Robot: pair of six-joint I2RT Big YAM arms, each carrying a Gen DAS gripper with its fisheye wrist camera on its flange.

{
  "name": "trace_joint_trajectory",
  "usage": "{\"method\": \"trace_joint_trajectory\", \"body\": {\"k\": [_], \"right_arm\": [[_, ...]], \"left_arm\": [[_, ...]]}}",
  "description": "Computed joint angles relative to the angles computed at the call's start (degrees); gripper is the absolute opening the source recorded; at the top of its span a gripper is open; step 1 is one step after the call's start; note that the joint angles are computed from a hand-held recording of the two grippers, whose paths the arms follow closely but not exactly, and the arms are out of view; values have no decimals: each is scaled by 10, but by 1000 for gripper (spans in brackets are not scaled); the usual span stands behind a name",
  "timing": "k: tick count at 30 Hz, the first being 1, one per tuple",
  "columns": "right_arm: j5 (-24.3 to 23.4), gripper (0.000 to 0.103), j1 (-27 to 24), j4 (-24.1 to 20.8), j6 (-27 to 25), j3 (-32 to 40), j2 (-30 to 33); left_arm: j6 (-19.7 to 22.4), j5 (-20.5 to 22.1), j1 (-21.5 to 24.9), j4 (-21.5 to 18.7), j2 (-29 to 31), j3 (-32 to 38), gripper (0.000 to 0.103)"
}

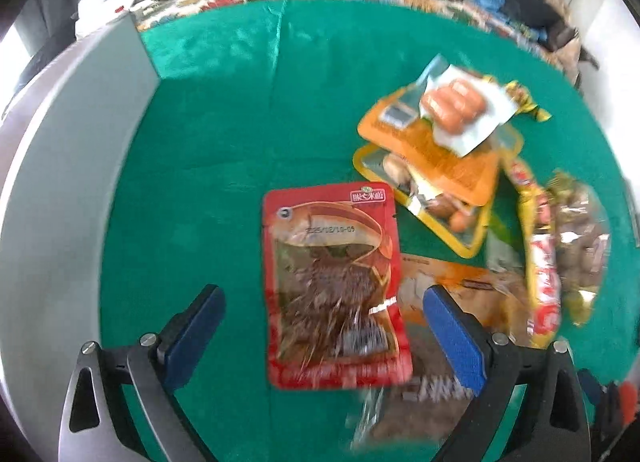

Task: Organize snacks
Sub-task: 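Grasp the red fish-snack pouch with the left tool while the right tool grasps the rice-cracker bar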

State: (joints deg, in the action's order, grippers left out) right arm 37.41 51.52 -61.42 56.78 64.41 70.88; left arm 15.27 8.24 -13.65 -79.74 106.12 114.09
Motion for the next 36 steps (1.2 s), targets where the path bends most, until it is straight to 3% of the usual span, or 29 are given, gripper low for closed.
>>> {"method": "trace_joint_trajectory", "body": {"k": [3,6,8,11,16,17,20,23,25,27,28,30,32,34,36], "right_arm": [[2,81,-1,2,-2,0,2],[0,82,-2,6,-5,-1,0],[0,82,-1,6,-5,0,2],[0,82,0,6,-4,0,2],[1,82,0,6,-4,0,2],[1,82,-1,7,-4,0,3],[2,82,0,5,-2,1,4],[-7,82,-4,-3,-1,6,6],[-36,82,-14,-22,-5,20,11],[-93,82,-35,-45,-15,41,14],[-132,82,-51,-51,-22,49,12],[-200,82,-81,-56,-27,59,7],[-262,82,-114,-64,-21,70,6],[-292,81,-134,-75,-19,83,11],[-300,80,-148,-92,-25,104,26]], "left_arm": [[-13,0,0,18,1,-13,70],[-7,31,16,30,-17,-32,56],[7,48,30,18,-31,-44,46],[50,53,60,0,-74,-91,46],[191,75,108,-42,-161,-188,48],[216,72,112,-35,-179,-209,57],[252,32,107,41,-231,-275,75],[266,-9,103,101,-254,-318,83],[266,-16,106,125,-260,-331,86],[249,2,115,116,-252,-323,84],[237,25,124,96,-243,-312,67],[208,63,139,72,-227,-294,65],[208,81,148,86,-238,-302,51],[197,107,162,66,-237,-290,41],[187,111,168,66,-244,-293,39]]}}
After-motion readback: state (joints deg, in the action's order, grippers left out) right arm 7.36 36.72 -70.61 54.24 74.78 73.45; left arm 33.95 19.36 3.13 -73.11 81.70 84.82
